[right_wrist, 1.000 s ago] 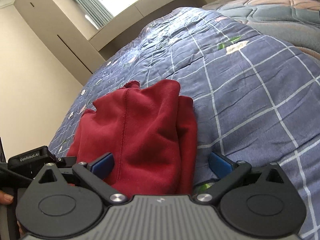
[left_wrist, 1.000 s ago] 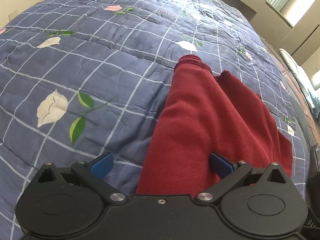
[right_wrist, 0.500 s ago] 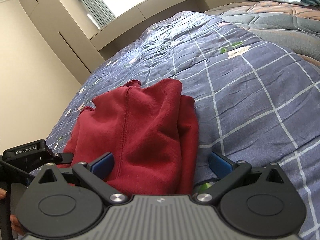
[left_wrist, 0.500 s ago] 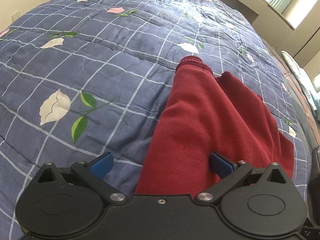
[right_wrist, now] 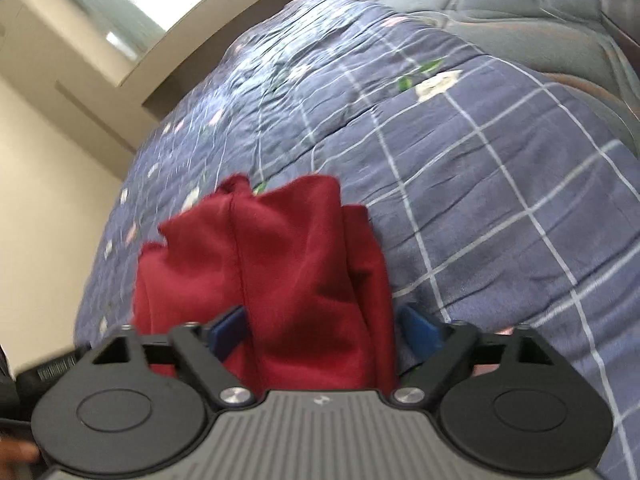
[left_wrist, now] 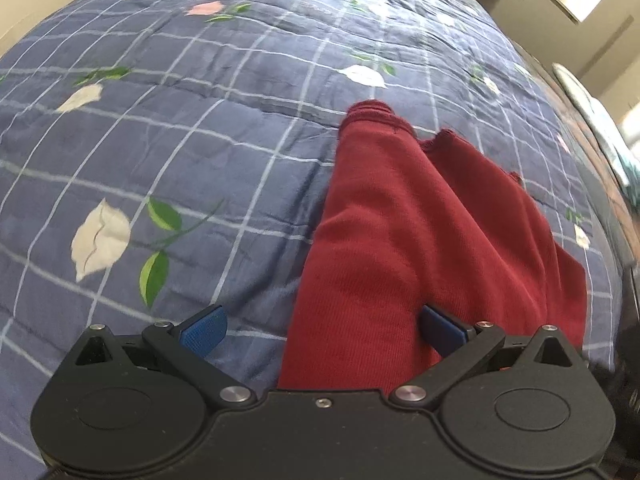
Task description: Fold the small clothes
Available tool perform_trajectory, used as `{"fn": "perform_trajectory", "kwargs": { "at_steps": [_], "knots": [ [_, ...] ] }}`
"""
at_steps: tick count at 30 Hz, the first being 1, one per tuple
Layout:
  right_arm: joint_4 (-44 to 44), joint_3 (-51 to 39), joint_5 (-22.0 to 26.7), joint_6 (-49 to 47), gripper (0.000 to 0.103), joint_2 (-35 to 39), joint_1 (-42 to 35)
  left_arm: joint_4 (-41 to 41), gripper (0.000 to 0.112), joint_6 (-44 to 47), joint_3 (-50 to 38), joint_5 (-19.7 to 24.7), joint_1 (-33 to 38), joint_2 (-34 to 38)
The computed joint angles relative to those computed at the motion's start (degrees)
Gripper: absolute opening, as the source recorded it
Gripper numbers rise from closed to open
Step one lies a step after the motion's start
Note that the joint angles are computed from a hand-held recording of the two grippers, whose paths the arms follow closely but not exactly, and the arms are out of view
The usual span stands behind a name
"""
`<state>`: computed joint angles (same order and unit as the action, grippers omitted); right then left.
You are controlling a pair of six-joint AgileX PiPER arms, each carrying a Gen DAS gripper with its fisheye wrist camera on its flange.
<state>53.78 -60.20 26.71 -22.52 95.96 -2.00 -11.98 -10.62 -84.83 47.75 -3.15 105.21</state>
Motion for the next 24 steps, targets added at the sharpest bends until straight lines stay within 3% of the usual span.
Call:
{"fn": "perform_trajectory", "kwargs": {
  "at_steps": [5,8,10,14,19,24],
  "knots": [
    [-6.36,-1.10,-0.66,7.23,0.079,0.40,1.74,-8.52,0.102,12.46,-2.79,4.41,2.83,2.41],
    [-13.47,-2.18,-2.18,15.67,0.074,0.66,3.70,-10.66,0.103,14.92,-4.83,6.90,4.10,4.21],
    [-17.66,-2.29,-3.07,21.35,0.066,0.31,4.98,-11.54,0.103,15.94,-6.47,8.68,4.71,5.43],
    [-30.64,-2.79,-4.72,36.84,0.063,-0.19,8.16,-11.27,0.102,16.62,-9.30,10.97,4.71,7.02],
    [-44.89,-2.54,-6.05,52.89,0.045,-1.49,11.68,-13.66,0.095,19.25,-12.09,13.68,5.52,8.66],
    [-60.95,-4.25,-3.23,69.48,0.028,-2.15,15.40,-15.83,0.085,21.84,-13.98,16.00,6.33,9.64]
  ]
}}
